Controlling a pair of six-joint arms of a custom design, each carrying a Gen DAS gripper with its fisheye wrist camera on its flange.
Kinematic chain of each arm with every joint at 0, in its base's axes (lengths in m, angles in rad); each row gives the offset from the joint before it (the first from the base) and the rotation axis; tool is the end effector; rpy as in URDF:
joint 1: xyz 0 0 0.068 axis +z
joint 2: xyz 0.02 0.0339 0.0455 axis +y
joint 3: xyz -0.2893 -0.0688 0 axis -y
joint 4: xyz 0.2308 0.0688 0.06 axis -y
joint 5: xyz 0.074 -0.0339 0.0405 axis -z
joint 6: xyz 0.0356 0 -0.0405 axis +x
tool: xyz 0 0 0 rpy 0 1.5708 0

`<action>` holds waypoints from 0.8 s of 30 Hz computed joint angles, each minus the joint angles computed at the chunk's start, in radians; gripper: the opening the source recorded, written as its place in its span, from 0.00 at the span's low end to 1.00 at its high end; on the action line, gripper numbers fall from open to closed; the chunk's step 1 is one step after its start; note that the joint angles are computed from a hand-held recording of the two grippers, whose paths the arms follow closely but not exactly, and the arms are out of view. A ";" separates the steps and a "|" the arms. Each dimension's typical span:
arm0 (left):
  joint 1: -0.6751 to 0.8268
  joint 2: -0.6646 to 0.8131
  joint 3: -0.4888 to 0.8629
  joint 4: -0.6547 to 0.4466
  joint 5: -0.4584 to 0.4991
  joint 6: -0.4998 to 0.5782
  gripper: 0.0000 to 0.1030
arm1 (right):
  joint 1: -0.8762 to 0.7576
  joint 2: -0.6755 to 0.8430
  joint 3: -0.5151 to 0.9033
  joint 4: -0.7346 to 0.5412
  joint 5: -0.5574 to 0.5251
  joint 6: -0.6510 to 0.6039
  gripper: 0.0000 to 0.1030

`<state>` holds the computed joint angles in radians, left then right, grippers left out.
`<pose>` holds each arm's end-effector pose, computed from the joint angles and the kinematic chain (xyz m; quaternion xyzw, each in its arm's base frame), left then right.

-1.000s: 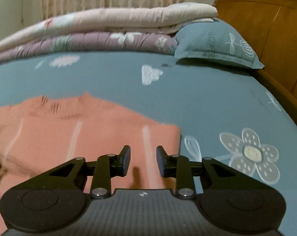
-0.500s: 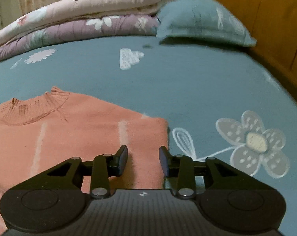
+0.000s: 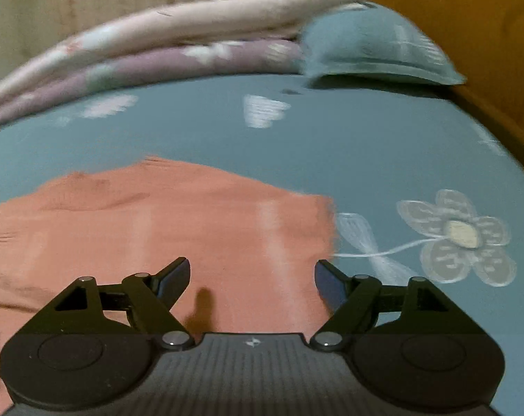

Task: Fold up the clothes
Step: 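Move both open grippers over the sweater toward its ribbed hem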

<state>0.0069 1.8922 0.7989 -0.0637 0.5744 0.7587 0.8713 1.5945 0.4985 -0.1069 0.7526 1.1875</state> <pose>0.3126 -0.0172 0.1155 0.3987 0.8517 -0.1836 0.2863 0.1614 0.1540 0.1316 0.2103 0.8924 -0.0404 0.3973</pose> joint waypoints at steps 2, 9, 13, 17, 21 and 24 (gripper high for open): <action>0.027 -0.016 -0.036 -0.030 -0.008 0.033 0.99 | 0.035 0.014 0.014 0.031 -0.029 -0.016 0.83; 0.141 -0.071 -0.191 -0.002 -0.043 0.105 0.99 | 0.141 0.121 0.085 -0.035 -0.112 0.087 0.87; 0.189 -0.130 -0.184 -0.093 -0.008 0.140 0.99 | 0.246 0.176 0.159 -0.168 -0.113 0.210 0.90; 0.173 -0.181 -0.133 -0.058 0.034 0.148 0.99 | 0.320 0.188 0.188 -0.229 -0.106 0.314 0.91; 0.103 -0.100 -0.025 -0.002 0.033 0.008 0.99 | 0.399 0.236 0.263 -0.336 -0.110 0.427 0.92; 0.077 -0.055 -0.039 0.030 0.024 -0.010 0.99 | 0.478 0.275 0.318 -0.438 -0.124 0.544 0.95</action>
<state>0.0842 1.8370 0.7595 -0.0338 0.5981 0.7486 1.3493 1.8694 0.8165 -0.5444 0.6288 1.7311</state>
